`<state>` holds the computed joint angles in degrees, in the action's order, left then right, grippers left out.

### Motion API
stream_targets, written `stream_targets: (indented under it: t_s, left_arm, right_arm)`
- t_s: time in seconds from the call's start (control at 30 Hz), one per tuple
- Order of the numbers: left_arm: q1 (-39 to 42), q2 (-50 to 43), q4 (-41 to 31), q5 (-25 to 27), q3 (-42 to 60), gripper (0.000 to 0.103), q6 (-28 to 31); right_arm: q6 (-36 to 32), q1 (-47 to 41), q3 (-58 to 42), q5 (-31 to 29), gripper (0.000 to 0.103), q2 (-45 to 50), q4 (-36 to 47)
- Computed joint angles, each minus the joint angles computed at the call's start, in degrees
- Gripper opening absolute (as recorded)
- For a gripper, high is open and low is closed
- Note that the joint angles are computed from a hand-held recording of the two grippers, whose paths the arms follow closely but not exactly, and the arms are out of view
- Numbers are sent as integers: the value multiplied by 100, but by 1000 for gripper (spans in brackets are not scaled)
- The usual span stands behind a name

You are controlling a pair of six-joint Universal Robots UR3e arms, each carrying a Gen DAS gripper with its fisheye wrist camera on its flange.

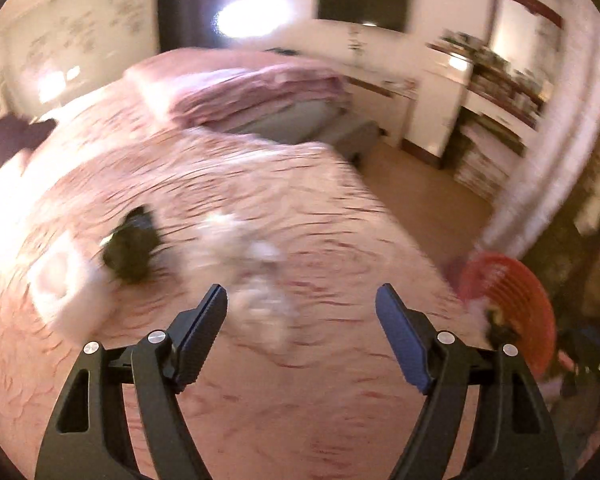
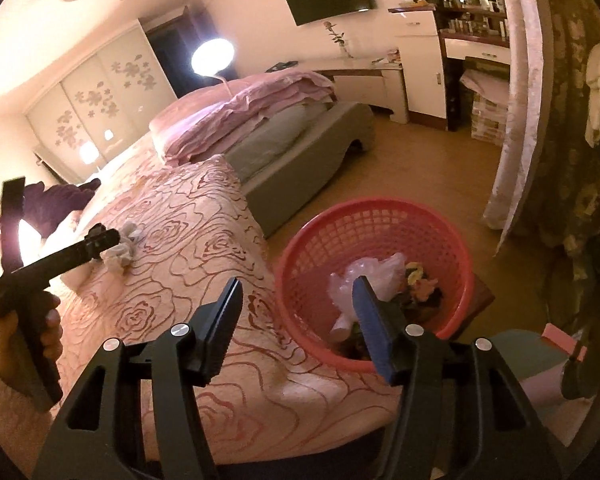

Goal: Collect trash
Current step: 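Move the left tool to the bed and grasp the white mesh cloth, then grasp the white tissue with the right tool while the left tool holds the mesh cloth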

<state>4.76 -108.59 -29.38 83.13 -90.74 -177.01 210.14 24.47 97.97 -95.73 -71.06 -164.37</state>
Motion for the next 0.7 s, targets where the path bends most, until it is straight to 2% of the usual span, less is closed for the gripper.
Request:
stream_targets:
  t_s: [0.17,0.3,0.43,0.5,0.6,0.7]
  left_arm:
    - [309,-274,-151,-32,237,74,-138]
    - [290,-689,-467,-80,756,74,-104]
    - [181,-914,-402,-15,926,72,1]
    - [106,-1028,-390,147,1020,54,76]
    - [122,-1062,-429,174,1005,42,114]
    - [185,-955,-284,108,772,35,183]
  right_arm:
    - [-2,11,-82,68,56,109,17]
    - [13,29,-189,135,55,245,83]
    - [34,79,-318,103,56,345,180]
    - [33,101,-359,89,56,371,217]
    - [1,148,-498,67,56,431,332]
    - [-19,214,-665,41,55,526,415]
